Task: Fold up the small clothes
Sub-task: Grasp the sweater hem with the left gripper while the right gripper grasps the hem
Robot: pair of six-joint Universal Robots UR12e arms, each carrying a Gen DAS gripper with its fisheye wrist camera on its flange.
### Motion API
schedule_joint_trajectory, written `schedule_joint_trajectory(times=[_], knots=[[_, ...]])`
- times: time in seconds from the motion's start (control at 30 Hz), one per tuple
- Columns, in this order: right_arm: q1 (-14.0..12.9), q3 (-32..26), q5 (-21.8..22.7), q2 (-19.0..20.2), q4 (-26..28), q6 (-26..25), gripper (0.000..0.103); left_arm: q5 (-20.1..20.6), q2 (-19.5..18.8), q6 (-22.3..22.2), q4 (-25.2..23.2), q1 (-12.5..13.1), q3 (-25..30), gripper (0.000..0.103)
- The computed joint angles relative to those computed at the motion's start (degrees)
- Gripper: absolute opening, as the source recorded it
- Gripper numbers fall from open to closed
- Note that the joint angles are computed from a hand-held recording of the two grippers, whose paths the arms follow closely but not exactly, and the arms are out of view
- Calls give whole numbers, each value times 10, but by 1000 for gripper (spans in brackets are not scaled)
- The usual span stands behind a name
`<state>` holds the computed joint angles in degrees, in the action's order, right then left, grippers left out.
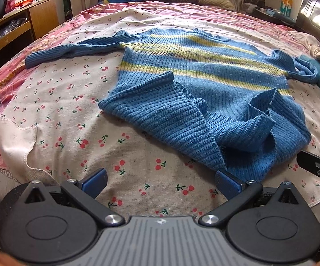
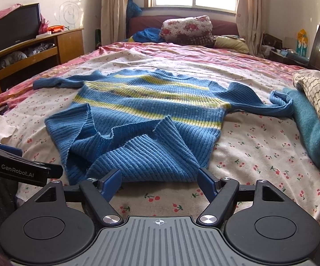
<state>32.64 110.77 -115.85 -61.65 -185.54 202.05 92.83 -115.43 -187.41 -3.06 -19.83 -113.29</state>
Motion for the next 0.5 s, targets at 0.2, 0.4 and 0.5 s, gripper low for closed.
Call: schedule_joint_trajectory(times=[0.2,0.4,0.5], knots=[[-9,-5,4,-2,-5,4,71,2,3,17,10,3,2,103],[-27,-23,42,-1,13,24,71,2,-6,23,37,10,20,103],[-29,-44,39,10,37,14,70,6,-22,32,51,12,42,103]])
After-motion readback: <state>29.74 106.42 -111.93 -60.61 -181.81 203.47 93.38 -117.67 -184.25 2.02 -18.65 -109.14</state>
